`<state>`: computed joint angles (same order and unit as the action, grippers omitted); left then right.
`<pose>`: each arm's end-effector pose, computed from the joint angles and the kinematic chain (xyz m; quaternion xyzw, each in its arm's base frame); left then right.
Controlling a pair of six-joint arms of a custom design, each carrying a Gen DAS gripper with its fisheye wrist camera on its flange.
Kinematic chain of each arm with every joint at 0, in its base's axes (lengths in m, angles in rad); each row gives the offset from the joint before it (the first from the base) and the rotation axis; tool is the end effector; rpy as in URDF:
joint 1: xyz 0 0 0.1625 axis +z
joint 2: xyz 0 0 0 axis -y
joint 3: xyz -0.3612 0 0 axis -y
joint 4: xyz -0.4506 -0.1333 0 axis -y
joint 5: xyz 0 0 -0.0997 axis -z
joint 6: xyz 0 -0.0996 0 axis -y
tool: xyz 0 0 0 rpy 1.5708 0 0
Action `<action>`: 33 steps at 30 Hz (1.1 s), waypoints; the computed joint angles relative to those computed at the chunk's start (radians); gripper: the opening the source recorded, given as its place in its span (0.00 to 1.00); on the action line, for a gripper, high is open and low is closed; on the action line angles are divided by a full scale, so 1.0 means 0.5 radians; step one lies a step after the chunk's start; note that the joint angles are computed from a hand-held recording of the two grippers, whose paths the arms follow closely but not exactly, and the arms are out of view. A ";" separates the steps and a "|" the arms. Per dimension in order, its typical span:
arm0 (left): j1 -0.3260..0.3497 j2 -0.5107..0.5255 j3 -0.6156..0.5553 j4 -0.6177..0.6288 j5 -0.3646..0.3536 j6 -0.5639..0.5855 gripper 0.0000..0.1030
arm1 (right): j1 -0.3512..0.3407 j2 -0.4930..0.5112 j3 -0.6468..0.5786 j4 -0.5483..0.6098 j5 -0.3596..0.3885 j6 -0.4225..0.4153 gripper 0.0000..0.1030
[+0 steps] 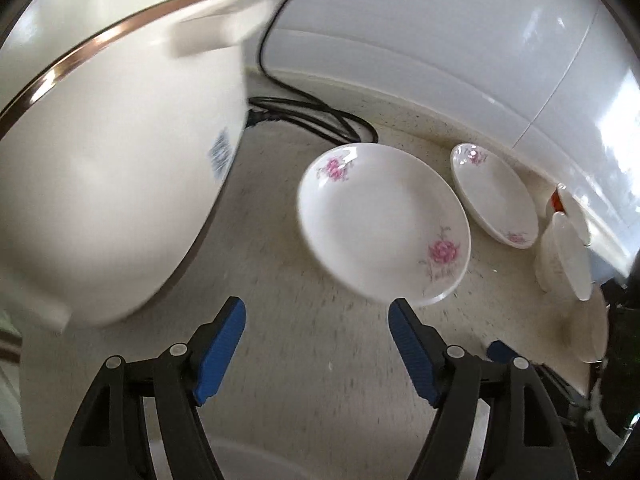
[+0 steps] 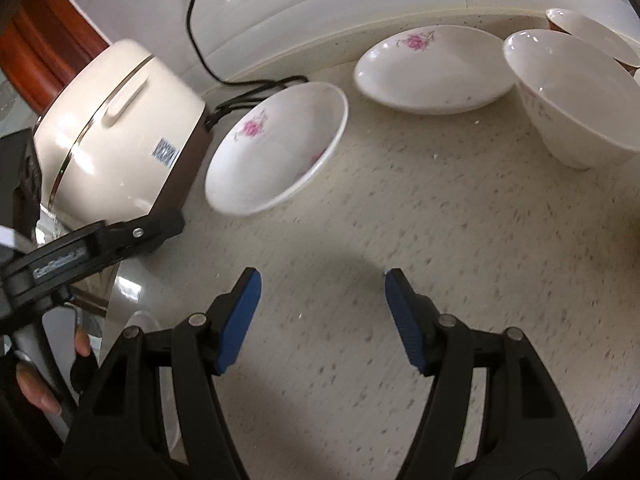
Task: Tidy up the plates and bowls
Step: 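Move the right tool to a second rose-print plate and grasp its rim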
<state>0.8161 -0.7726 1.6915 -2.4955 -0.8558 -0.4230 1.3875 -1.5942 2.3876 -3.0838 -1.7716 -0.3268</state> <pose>-0.2884 -0.5966 -0.0182 0.1536 0.9241 -0.1966 0.2895 0.0301 -0.4601 0.1947 0.0316 -0.9314 0.3153 0.1792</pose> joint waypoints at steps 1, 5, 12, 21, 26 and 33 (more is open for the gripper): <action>-0.001 0.050 -0.053 0.010 0.025 0.043 0.73 | -0.003 0.002 -0.011 0.003 0.001 0.009 0.66; 0.004 0.216 -0.236 0.050 0.146 0.220 0.73 | 0.011 0.076 -0.085 -0.032 -0.022 0.026 0.66; 0.094 0.429 -0.559 0.199 0.191 0.229 0.73 | 0.065 0.289 -0.285 -0.093 -0.112 -0.001 0.51; 0.147 0.625 -0.850 0.319 0.215 0.308 0.73 | 0.091 0.408 -0.433 -0.055 -0.100 0.011 0.48; 0.195 0.662 -0.940 0.329 0.078 0.209 0.72 | 0.108 0.470 -0.487 -0.039 -0.117 -0.021 0.39; 0.218 0.600 -0.858 0.212 -0.028 0.169 0.43 | 0.068 0.457 -0.465 -0.062 -0.094 -0.024 0.22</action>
<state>0.9249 -0.4727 1.2624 -2.3897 -0.8700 -0.3386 1.4213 -1.3654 2.1550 -3.1146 -1.8189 -0.3386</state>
